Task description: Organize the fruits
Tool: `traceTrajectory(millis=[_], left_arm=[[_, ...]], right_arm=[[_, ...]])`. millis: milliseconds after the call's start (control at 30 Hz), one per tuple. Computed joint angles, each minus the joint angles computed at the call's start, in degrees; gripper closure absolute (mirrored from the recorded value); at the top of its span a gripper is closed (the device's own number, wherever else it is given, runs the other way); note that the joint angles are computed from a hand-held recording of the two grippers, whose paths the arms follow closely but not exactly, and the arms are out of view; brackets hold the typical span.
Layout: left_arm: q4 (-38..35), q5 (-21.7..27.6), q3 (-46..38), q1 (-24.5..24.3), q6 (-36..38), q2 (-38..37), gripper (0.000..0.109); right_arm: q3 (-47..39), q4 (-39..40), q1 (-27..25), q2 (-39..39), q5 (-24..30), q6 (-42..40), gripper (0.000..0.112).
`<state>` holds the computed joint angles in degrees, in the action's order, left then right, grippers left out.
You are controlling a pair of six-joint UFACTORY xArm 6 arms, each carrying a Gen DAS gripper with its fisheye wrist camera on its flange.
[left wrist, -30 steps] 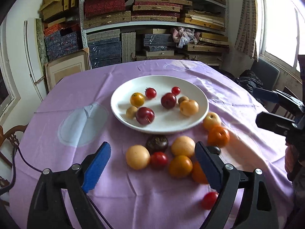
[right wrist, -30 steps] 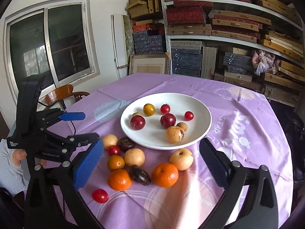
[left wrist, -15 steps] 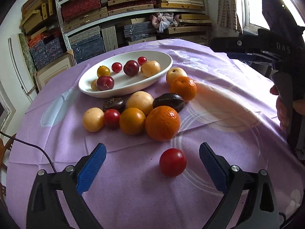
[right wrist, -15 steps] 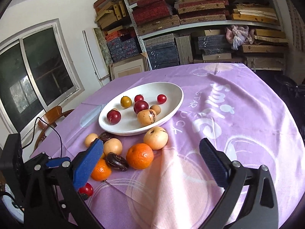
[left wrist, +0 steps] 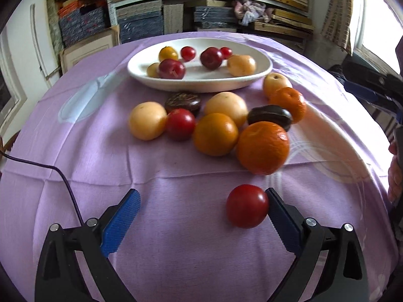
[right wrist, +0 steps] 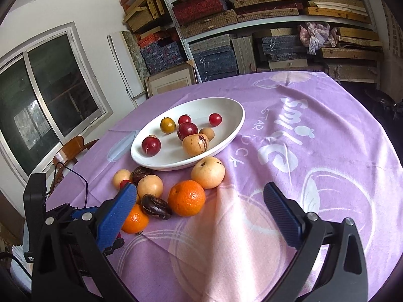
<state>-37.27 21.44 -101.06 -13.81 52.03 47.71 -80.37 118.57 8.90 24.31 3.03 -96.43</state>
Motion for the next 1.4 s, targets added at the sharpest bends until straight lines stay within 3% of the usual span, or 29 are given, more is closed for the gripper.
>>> traceTrajectory(millis=[67, 200, 300, 533, 800, 967, 1400], left_arm=[[-0.6, 1.9, -1.1, 0.9, -0.9, 0.4, 0.01], [-5.8, 2.9, 1.4, 1.5, 5.4, -1.5, 0.01], [-10.6, 3.6, 2.9, 1.7, 10.4, -2.8, 0.022], [-13.1, 6.3, 2.8, 2.0, 13.2, -3.2, 0.043], [-18.2, 9.2, 5.2, 1.7, 20.6, -5.3, 0.057], [-15.8, 11.0, 4.1, 1.6, 18.9, -4.5, 0.07], [-13.5, 4.1, 6.7, -0.3, 18.7, -5.3, 0.078]], right_arm=[[0.1, -1.5, 0.0, 0.2, 0.1, 1.6, 0.013], [0.2, -5.3, 0.4, 0.5, 0.0, 5.3, 0.013], [0.4, -8.1, 0.7, 0.8, 0.1, 8.0, 0.013], [0.5, -9.6, 0.9, 1.0, 0.0, 9.2, 0.013], [0.8, -10.5, 1.0, 0.9, 0.3, 10.0, 0.013], [0.8, -12.0, 1.1, 1.2, 0.2, 11.3, 0.013], [0.9, -15.3, 1.5, 1.6, 0.5, 14.0, 0.013]])
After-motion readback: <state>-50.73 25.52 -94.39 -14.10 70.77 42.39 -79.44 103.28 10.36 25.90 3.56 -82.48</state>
